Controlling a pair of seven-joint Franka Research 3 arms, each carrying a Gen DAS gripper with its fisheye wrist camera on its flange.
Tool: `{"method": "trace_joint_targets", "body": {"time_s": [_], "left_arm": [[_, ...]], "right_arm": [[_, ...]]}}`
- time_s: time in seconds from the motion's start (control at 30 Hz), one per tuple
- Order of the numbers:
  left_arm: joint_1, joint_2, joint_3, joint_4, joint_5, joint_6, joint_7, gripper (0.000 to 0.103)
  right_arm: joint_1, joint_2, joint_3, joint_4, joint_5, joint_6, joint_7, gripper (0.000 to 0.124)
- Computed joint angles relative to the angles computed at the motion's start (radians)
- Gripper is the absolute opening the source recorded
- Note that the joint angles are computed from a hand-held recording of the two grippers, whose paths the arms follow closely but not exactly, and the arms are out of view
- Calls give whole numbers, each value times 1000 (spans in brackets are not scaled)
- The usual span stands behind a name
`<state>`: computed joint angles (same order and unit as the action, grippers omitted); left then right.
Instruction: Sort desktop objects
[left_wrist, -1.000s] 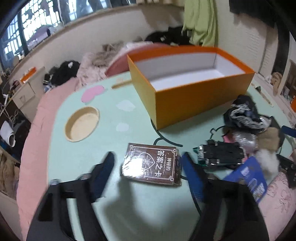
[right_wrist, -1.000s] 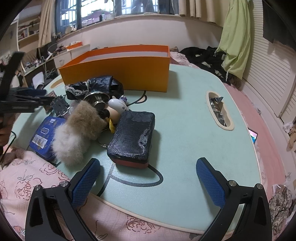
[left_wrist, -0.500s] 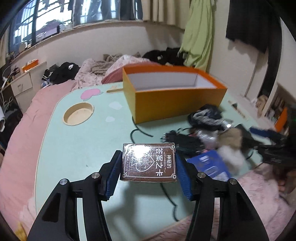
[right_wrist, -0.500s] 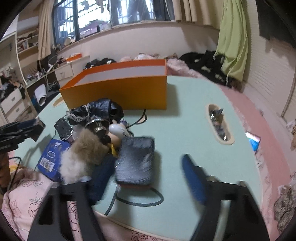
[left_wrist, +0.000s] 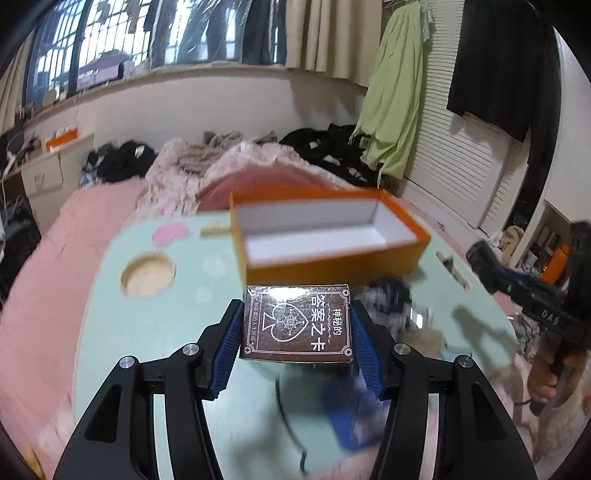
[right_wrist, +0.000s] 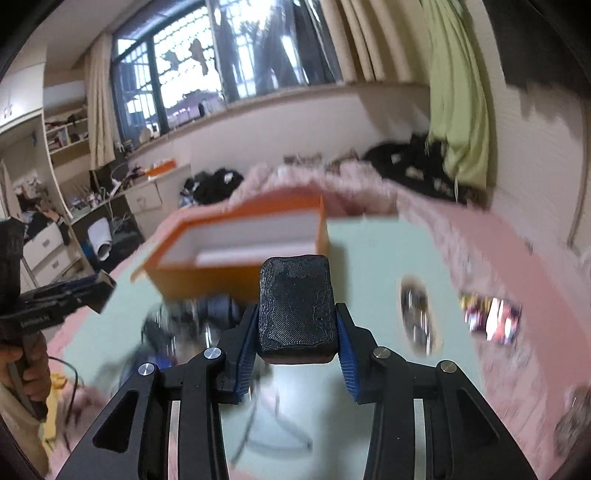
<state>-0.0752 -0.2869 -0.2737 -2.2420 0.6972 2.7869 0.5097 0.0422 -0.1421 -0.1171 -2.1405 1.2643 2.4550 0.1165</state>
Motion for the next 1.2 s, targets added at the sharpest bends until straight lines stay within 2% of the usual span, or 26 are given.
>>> {"method": "trace_joint_targets", "body": {"time_s": [0.07, 0.17, 0.23, 0.3, 0.33, 0.4, 0.43, 0.5, 0.53, 0.57, 0.63, 0.73, 0.83, 0.97, 1.07, 1.13, 1.2], "left_arm": [[8, 69, -2, 94, 14, -17, 16, 57], [-16, 202, 23, 250, -26, -71, 77, 57], [-32, 304, 39, 369, -14, -146, 74, 58], [-59, 381, 68, 461, 31, -234, 21, 58], [-78, 423, 85, 512, 68, -297, -21, 58], [-97, 449, 111, 533, 85, -311, -40, 58], [-101, 448, 120, 524, 88, -297, -46, 58], [-106, 411, 132, 467, 112, -239, -79, 61], [-107, 386, 132, 433, 126, -212, -96, 68], [-109, 356, 130, 397, 146, -190, -114, 73], [-110, 308, 116, 345, 169, -171, -120, 77], [-111, 218, 87, 246, 111, -148, -49, 79], [-125, 125, 54, 134, 22, -157, 44, 80], [-144, 41, 12, 10, -45, -168, 90, 80], [-141, 21, -25, -33, -41, -200, 48, 80], [-153, 14, -17, -70, -73, -164, 53, 80], [-167, 29, -10, -73, -119, -174, 93, 80]], "right_arm": [[12, 41, 15, 70, -10, -2, 33, 39], [30, 138, 53, 195, -66, -4, 93, 39], [48, 204, 86, 259, -130, 53, 148, 39], [59, 271, 110, 319, -211, 91, 230, 40], [71, 305, 119, 345, -278, 132, 303, 42], [68, 327, 133, 361, -337, 165, 374, 55], [57, 320, 148, 348, -310, 184, 348, 59], [39, 284, 168, 301, -242, 225, 274, 85], [31, 256, 174, 268, -177, 243, 206, 88], [24, 223, 175, 233, -107, 248, 127, 89], [28, 176, 154, 183, -68, 232, 58, 91], [30, 91, 110, 80, -128, 175, 34, 96], [27, 23, 63, -20, -182, 102, -8, 97], [16, -11, 20, -102, -227, 30, -28, 97], [18, -34, 13, -156, -220, 63, -53, 97], [25, -40, 10, -175, -195, 91, -69, 97], [27, -26, 10, -168, -208, 92, -55, 100]]}}
